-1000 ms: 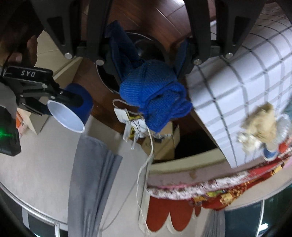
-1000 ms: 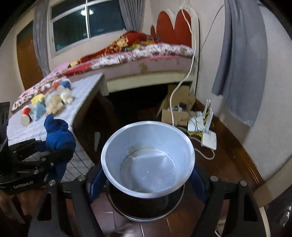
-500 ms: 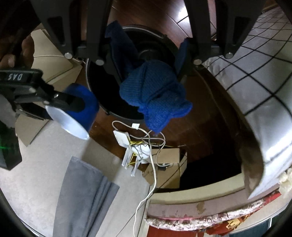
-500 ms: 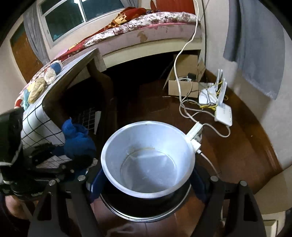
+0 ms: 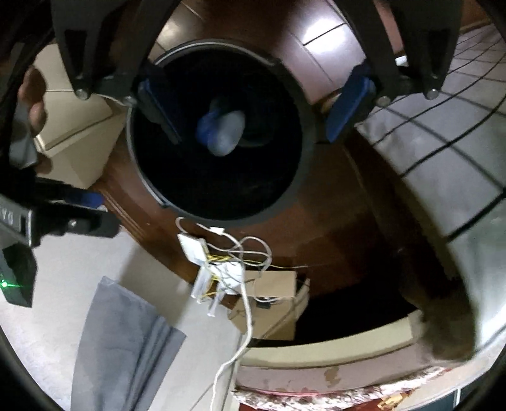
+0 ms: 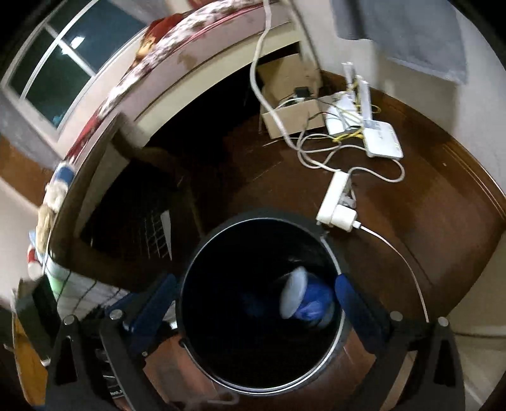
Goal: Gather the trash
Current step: 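Move both tools back from the bin toward the table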
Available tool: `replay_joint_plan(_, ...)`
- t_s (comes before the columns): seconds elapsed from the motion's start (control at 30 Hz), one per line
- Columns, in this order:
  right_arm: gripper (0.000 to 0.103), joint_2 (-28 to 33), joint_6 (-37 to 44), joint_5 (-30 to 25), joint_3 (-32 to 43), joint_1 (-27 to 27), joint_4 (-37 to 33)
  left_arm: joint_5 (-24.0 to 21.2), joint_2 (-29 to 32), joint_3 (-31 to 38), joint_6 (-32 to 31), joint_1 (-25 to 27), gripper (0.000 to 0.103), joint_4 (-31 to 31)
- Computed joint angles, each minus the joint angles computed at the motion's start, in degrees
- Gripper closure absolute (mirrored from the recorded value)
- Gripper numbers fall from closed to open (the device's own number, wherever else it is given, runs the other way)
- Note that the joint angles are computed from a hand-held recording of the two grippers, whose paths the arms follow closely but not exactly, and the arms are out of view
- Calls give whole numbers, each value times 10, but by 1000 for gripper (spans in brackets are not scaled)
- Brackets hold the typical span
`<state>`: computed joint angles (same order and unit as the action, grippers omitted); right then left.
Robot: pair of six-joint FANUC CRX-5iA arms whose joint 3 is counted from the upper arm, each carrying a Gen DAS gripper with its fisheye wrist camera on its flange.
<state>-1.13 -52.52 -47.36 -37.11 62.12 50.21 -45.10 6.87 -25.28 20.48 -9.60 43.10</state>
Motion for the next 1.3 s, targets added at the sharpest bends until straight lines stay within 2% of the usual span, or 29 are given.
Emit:
replay_joint_plan(0.1,1,7,25,-39,23,17,-33,16,-10,-7,6,6,5,2)
replay_joint_plan(0.37,1,38,81,-124,89,53,-81,6,-34,-25,-20,27,4,34)
replay_joint_plan(0.73,1,75,125,-231,169,102,-63,-13,-82,-51,-72,89,4,92)
replay_joint_plan(0.93,1,88,122,-266,193,119,-48,-13,-105,-62,-113,122,4,124)
replay_joint_plan(1.03,1,91,110,-277,198,126,-42,-21,-104,-56,-113,146,4,133)
replay_joint_plan(1.3,1,112,118,-306,225,138,-34,-1,-103,-53,-121,178,4,157)
